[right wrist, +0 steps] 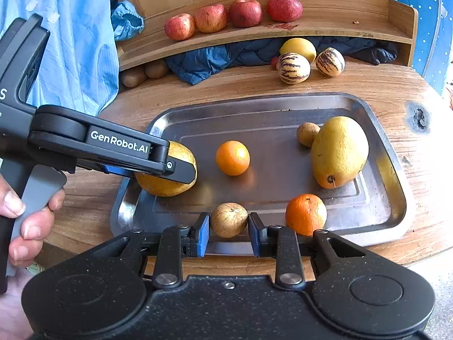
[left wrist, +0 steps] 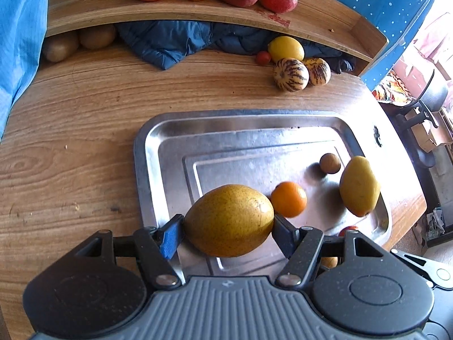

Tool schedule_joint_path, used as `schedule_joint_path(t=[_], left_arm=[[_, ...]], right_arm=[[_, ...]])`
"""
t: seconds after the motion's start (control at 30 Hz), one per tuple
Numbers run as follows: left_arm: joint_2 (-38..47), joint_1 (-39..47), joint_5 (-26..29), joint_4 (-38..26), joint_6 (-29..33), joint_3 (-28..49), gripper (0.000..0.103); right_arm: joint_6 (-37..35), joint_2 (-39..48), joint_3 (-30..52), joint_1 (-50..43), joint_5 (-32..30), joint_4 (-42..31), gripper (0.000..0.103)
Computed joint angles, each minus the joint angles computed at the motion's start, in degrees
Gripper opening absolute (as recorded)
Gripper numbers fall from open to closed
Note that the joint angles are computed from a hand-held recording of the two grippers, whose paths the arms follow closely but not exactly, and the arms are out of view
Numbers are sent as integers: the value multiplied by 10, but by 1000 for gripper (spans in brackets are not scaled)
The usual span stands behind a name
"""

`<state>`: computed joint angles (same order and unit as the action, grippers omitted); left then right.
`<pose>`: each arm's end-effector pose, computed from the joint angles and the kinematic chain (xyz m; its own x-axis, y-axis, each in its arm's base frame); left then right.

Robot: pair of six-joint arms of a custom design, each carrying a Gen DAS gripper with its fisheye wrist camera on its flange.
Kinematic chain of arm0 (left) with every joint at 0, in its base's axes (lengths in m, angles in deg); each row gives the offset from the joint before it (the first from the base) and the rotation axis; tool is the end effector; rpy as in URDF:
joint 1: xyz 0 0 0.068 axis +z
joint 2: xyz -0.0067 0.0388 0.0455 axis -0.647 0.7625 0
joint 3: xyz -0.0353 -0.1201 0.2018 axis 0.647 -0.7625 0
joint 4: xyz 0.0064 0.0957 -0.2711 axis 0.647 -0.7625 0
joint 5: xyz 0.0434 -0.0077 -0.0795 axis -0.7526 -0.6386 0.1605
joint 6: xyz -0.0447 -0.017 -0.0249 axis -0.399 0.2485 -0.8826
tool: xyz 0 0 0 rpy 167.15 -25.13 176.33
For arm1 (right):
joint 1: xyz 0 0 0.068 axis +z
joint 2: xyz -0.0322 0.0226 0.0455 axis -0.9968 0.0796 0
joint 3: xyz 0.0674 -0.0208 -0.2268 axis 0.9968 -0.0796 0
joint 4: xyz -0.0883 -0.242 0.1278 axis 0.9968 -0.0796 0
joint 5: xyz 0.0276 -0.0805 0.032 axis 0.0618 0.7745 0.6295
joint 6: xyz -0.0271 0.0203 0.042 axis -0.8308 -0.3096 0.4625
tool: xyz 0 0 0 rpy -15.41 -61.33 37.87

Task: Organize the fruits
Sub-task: 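Carry the brown fruit and the pear over the tray with both grippers, then lower the brown fruit and the pear onto the tray and open both grippers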

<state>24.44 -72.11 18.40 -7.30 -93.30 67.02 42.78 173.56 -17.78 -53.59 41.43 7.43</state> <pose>0.2482 -0.1478 0.0880 -0.8561 -0.3432 -0.3864 -0.2635 0.9331 -0.2449 0.2431 0.1596 0.0774 -0.7584 -0.3451 -0.5529 -0.5382 0.8101 0.2326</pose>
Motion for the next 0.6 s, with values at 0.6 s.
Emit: schedule_joint_path(t=[0.6], left_arm=[[0, -49, -38, -36, -30, 8, 76]], right_arm=[[-15, -67, -53, -3, 4, 7, 52]])
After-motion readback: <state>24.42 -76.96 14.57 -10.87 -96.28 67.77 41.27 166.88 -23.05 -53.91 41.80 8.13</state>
